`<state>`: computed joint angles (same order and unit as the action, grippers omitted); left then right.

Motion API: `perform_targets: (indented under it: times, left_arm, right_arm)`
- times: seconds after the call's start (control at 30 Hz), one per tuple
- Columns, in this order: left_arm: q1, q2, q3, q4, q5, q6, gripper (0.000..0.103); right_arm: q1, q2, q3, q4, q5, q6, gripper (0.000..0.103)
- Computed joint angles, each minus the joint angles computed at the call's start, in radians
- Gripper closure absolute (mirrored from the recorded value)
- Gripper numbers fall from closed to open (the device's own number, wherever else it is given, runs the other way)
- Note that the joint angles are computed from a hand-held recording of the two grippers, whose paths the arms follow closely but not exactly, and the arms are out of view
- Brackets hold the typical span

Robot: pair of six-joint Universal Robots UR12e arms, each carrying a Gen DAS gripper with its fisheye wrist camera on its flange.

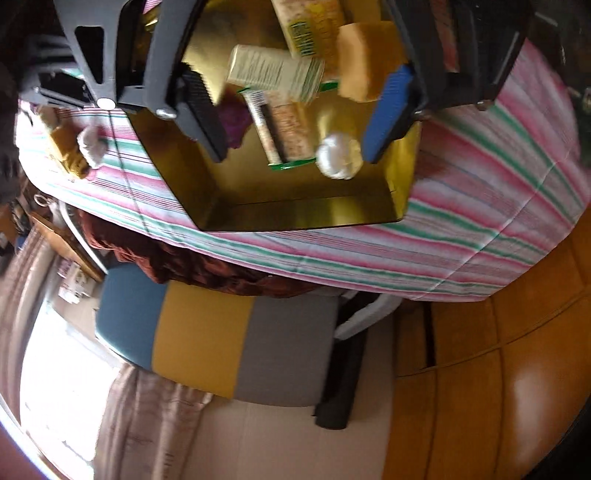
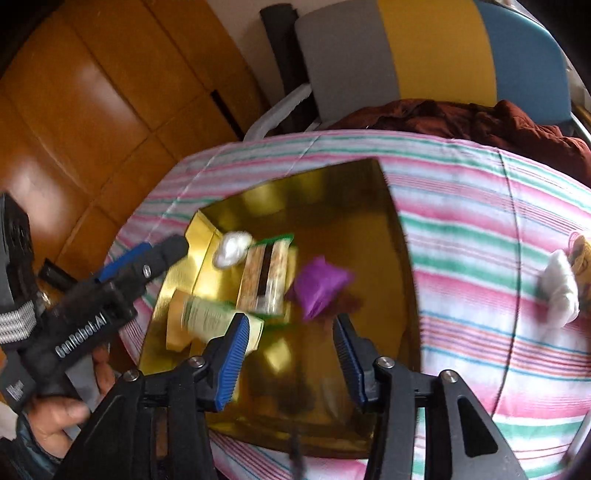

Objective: Organize objects
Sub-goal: 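Carry the box and purple packet to the gold tray and release them, then withdraw both open grippers from the tray toward the remaining items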

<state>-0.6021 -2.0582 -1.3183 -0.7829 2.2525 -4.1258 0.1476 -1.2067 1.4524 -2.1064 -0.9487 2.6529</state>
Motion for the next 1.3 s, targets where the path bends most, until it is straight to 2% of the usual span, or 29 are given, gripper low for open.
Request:
perform_targets:
  times: [0.13,0.27,0.37,0.5,0.67,0.77,0.9,1.3]
  left_arm:
    - [-0.012,0.004,-0.011,0.003,0.044,-0.025,0.013]
    - [-0.033,-0.001,-0.002,0.015,0.112,0.013,0.001]
    - [-0.044,-0.004,0.002,0.032,0.138,0.038,0.000]
    - [-0.047,-0.005,0.002,0.028,0.126,0.041,0.000]
    - [-0.053,-0.008,0.006,0.001,0.128,0.027,0.000]
    - [-0.059,-0.012,0.010,-0.006,0.137,0.032,0.000]
    - [-0.065,-0.021,0.018,0.006,0.142,0.057,0.000]
    - [-0.074,-0.040,0.042,0.019,0.115,0.117,0.000]
  right_arm:
    - [0.006,-0.024,0.043,-0.048,-0.034,0.001,0.054]
    - [0.010,-0.047,0.083,-0.122,-0.065,0.017,0.054]
    - [0.013,-0.063,0.115,-0.198,-0.094,0.025,0.053]
    - [0.013,-0.078,0.149,-0.288,-0.106,0.027,0.040]
    - [-0.004,-0.086,0.182,-0.383,-0.086,0.070,0.039]
    - [-0.013,-0.084,0.181,-0.381,-0.080,0.096,0.039]
    - [-0.032,-0.076,0.165,-0.300,-0.013,0.104,0.039]
    - [-0.060,-0.086,0.184,-0.317,-0.033,0.086,0.037]
